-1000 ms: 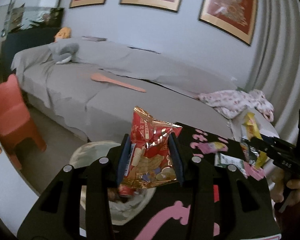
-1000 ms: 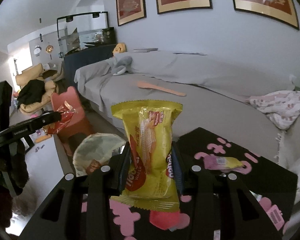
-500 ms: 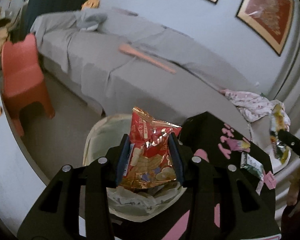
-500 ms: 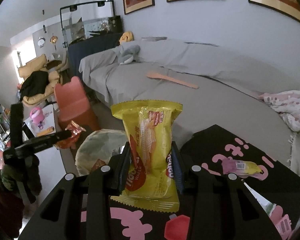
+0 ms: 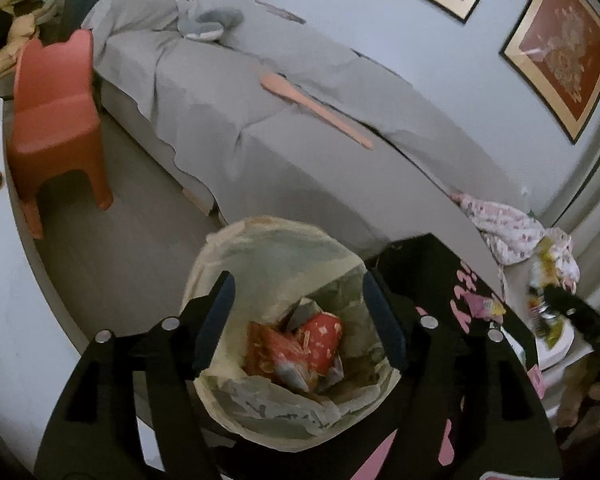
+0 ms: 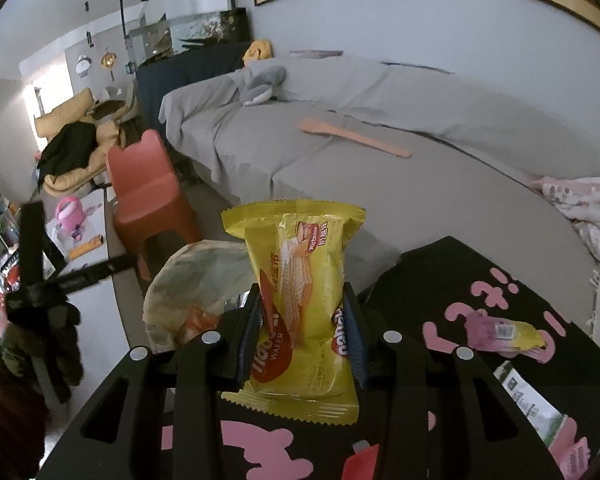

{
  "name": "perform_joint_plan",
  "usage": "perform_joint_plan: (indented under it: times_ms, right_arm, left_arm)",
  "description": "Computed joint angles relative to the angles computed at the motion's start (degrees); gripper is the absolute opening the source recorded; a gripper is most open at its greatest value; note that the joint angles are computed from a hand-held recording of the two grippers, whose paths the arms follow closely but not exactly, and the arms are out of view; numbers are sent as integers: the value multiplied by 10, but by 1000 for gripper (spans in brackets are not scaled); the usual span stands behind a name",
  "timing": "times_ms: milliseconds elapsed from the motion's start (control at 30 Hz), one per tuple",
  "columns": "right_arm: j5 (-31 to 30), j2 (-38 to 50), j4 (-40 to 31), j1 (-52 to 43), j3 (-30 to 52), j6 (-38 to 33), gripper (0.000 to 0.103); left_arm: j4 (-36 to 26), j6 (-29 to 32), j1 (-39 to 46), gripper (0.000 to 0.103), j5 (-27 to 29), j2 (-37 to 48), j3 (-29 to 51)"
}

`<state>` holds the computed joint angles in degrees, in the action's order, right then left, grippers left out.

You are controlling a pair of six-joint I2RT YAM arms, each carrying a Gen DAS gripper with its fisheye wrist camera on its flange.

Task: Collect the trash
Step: 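Lower the yellow wafer packet into the trash bag and open the right tool, then reach the left tool to the yellow-pink strip wrapper and grasp it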

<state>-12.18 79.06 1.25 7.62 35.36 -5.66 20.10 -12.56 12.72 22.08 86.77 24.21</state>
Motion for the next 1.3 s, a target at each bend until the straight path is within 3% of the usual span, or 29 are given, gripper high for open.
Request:
perform_joint_plan:
  times_ms: [400,633,700,867,1033,1100,1300]
  right_arm:
    - [11,205,54,116,119,56,40]
    - [-10,277,65,144,168,83,71]
    - [-2,280,73,145,166,85,73]
    - [14,267,78,133,144,80,76]
    - [37,205,113,97,68,61,78]
    - [55,167,140,78,16,49,78]
    - [61,58,109,-29,-95,-29,78]
  left_arm:
    - [-42,1,100,64,17,-132,-43]
    - [-48,13,131,64,36,-119,-41]
    - [-45,12,130,64,36,-115,-41]
    - [-46,0,110,64,28,-114,-43]
    - [-42,-5,68,64,14,-111,-48]
    - [-39,-11,34,64,0,-111,-52]
    - [-4,-42,-102,64,-51,-75,-53]
